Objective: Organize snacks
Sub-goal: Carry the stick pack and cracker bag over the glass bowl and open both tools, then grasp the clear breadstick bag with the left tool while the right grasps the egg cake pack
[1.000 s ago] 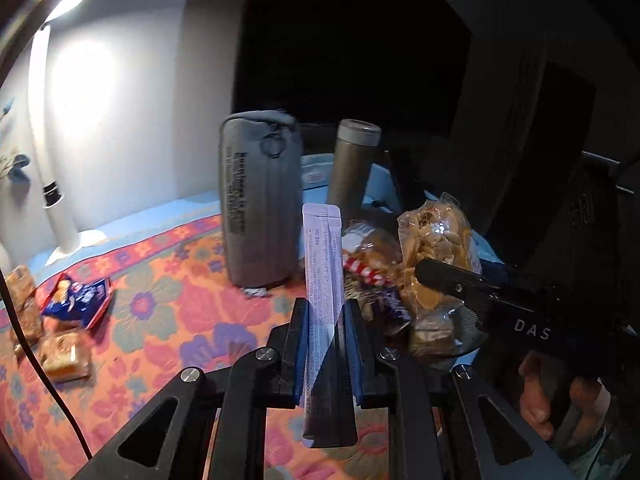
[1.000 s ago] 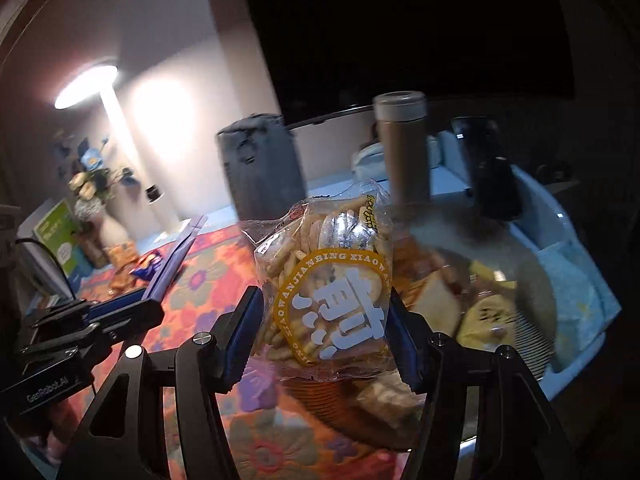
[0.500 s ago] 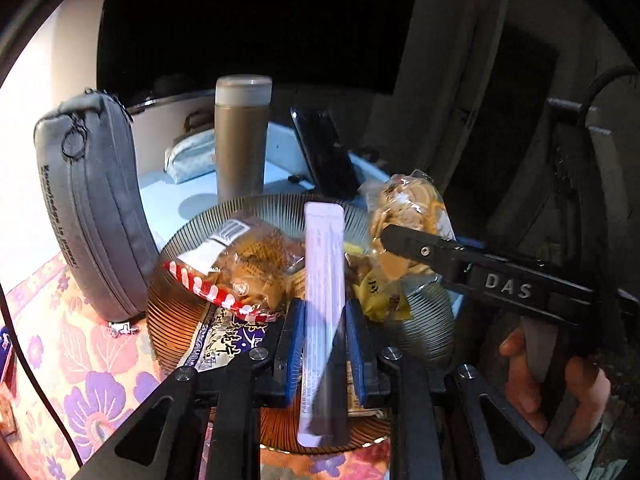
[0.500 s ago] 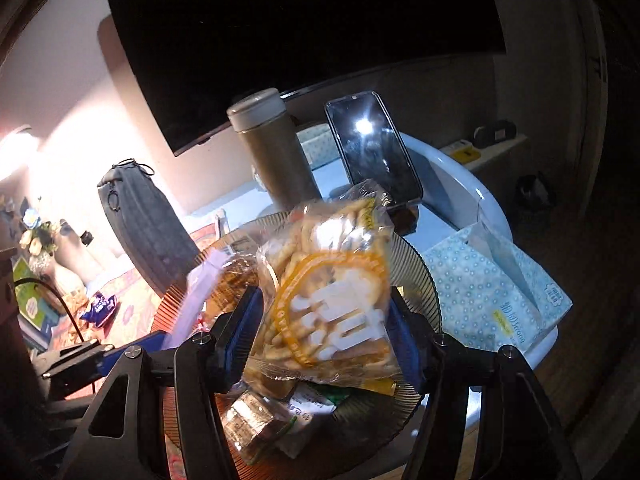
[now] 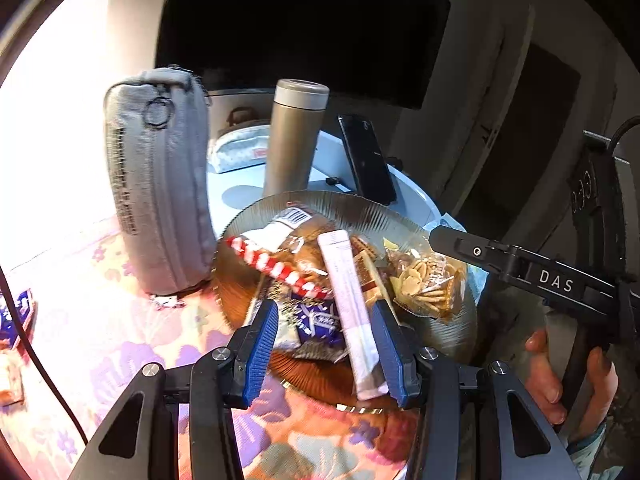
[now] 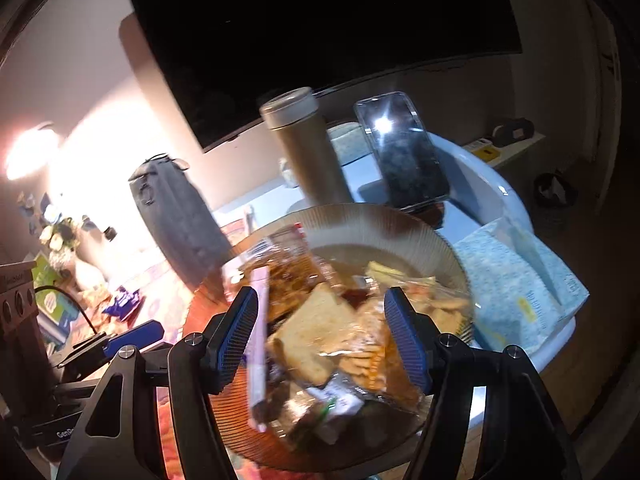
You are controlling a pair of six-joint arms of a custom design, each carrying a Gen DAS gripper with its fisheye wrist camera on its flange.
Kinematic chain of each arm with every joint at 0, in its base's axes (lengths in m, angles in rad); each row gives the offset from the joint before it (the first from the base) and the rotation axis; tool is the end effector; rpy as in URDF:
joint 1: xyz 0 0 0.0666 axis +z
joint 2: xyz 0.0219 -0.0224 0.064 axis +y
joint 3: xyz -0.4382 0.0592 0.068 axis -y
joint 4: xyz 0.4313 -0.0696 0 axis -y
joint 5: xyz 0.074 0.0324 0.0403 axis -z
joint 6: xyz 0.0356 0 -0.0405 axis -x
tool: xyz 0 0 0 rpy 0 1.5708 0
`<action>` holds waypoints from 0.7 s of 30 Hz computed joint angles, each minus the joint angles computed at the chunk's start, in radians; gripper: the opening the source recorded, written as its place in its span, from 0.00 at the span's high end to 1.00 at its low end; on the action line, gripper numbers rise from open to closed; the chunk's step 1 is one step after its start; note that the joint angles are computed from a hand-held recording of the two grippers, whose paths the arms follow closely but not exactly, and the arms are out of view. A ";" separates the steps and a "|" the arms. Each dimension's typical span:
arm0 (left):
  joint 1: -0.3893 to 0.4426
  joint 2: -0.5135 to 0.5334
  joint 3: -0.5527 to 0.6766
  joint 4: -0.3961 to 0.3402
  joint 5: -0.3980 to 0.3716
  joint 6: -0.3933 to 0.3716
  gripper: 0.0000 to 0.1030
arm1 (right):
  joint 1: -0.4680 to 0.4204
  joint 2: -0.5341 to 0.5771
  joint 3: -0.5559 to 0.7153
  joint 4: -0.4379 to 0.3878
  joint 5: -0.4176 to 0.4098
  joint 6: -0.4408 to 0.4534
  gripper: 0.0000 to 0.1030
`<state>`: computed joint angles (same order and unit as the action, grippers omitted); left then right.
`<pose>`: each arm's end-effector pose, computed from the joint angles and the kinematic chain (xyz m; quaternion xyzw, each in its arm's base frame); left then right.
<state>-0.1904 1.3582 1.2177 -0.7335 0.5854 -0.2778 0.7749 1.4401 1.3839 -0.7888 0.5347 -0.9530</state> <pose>0.4767 -0.1123 0.4332 0.3046 0.8525 -0.2567 0.3384 0.3932 0.3591 0.4713 0.1736 0.8897 0.1000 0.4101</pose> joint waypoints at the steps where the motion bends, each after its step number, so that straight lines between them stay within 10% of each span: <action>1: 0.009 -0.005 -0.003 0.000 0.001 -0.003 0.56 | 0.008 0.008 0.011 -0.003 0.001 0.005 0.37; 21: 0.485 0.003 0.011 -0.008 0.096 -0.013 0.56 | 0.134 0.337 0.419 -0.041 -0.145 0.297 0.37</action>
